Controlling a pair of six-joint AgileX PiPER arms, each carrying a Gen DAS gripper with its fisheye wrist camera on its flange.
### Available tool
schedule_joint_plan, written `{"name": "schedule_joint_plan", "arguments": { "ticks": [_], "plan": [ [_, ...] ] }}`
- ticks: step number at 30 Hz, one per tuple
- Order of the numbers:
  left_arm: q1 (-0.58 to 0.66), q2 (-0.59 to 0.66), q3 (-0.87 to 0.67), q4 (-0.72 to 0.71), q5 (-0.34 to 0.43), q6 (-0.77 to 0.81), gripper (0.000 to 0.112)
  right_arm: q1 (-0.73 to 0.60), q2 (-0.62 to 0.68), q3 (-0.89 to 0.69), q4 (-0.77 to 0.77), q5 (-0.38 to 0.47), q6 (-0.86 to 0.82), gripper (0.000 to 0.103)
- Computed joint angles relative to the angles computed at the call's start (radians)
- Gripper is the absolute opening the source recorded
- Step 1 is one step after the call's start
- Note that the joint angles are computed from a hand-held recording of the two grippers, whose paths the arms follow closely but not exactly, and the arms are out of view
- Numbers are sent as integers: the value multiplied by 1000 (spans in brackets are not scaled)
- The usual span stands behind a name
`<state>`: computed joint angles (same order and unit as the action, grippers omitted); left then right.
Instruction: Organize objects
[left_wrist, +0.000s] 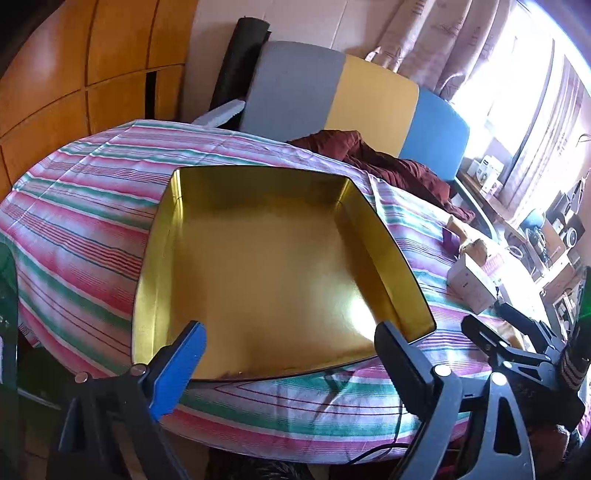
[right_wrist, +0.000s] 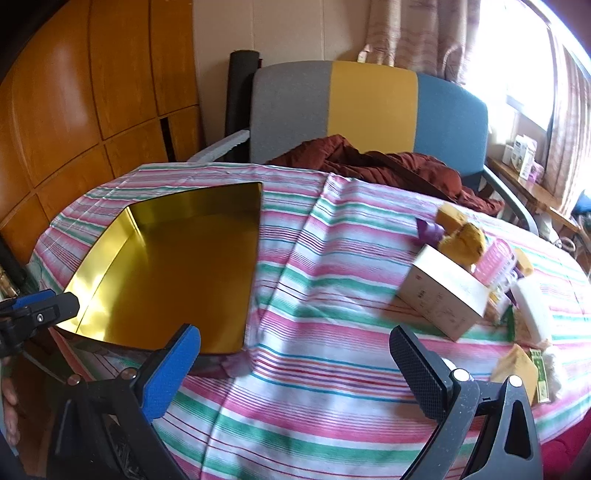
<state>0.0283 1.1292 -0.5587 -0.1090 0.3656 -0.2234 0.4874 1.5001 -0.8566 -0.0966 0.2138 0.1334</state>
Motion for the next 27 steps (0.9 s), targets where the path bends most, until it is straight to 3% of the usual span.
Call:
{"name": "schedule_joint_plan", "arguments": {
  "ticks": [6, 12, 18, 23, 27],
  "plan": [
    [-69, 47, -60, 10, 11, 2, 93, -117, -40, 22, 264, 43, -299, 103],
    [-181, 136, -155, 94, 31, -54, 93, -261, -73, 21, 417, 127, -495, 103],
    [-260, 259, -263, -28, 38, 84, 93, -444, -113, -12, 524, 228, -643, 103],
    [-301, 381, -382, -217, 108, 245, 93, -575, -111, -72, 541, 276, -676, 103],
    [-353, 470, -502, -249, 151, 254, 93, -634, -98, -108, 524, 282, -663, 103]
  ]
}}
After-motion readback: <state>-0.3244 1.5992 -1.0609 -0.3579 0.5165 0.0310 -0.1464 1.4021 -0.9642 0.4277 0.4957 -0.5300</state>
